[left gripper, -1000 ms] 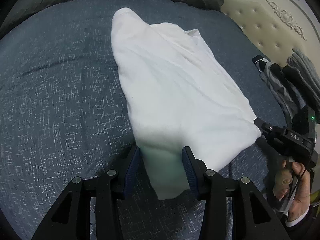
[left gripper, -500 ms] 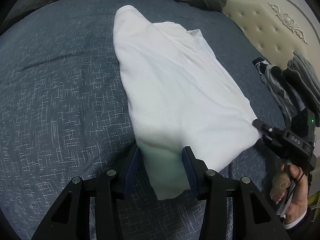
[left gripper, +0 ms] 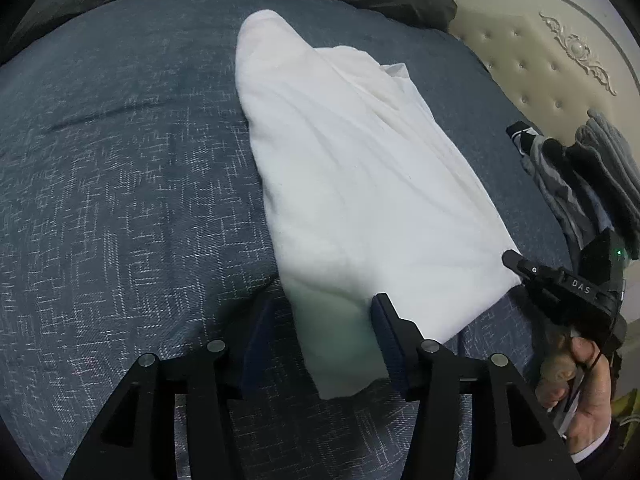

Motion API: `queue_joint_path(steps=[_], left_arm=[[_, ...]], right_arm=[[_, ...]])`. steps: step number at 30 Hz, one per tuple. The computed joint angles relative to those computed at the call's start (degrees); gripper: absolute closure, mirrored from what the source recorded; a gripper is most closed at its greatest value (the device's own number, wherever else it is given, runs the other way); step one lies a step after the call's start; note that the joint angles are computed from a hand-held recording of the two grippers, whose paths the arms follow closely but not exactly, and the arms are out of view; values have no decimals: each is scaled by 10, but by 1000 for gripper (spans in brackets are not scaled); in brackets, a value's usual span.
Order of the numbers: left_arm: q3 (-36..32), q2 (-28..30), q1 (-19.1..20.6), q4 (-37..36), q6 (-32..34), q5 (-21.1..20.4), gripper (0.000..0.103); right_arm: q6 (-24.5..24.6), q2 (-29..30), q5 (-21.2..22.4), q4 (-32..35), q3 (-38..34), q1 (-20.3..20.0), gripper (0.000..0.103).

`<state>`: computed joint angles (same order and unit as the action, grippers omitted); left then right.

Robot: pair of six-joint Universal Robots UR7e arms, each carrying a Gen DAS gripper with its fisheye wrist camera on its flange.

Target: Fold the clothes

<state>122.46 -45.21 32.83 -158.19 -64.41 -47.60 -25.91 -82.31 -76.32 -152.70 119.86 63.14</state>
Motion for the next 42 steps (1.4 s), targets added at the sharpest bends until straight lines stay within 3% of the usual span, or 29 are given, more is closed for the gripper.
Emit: queue_joint_path(steps=[8,13,17,21,28,37,42], left_arm=[[55,-21,-12,-70,-9,30,48],[103,-39,-11,-126,-9,35,48],[81,-15,-15,-138,2,31,48],[84,-16,-14,-155,23,33,47],[89,-11,-13,-191,46,47,47],[103,-6,-12,-243,72,43,47],[115,-2,-10,-281,79,35,47]], right_arm=[[26,-3,9,20,-12,-2,90],[2,-9,17,6,-19,12,72],[-13,7,-1,16,-48,38,72],[-34,47,-53,40,-103,88,72],[-56,165,-193,78,-244,186,72],[-106,296,-312,85,-373,241,72],[-117,344,-341,105,-420,250,72]])
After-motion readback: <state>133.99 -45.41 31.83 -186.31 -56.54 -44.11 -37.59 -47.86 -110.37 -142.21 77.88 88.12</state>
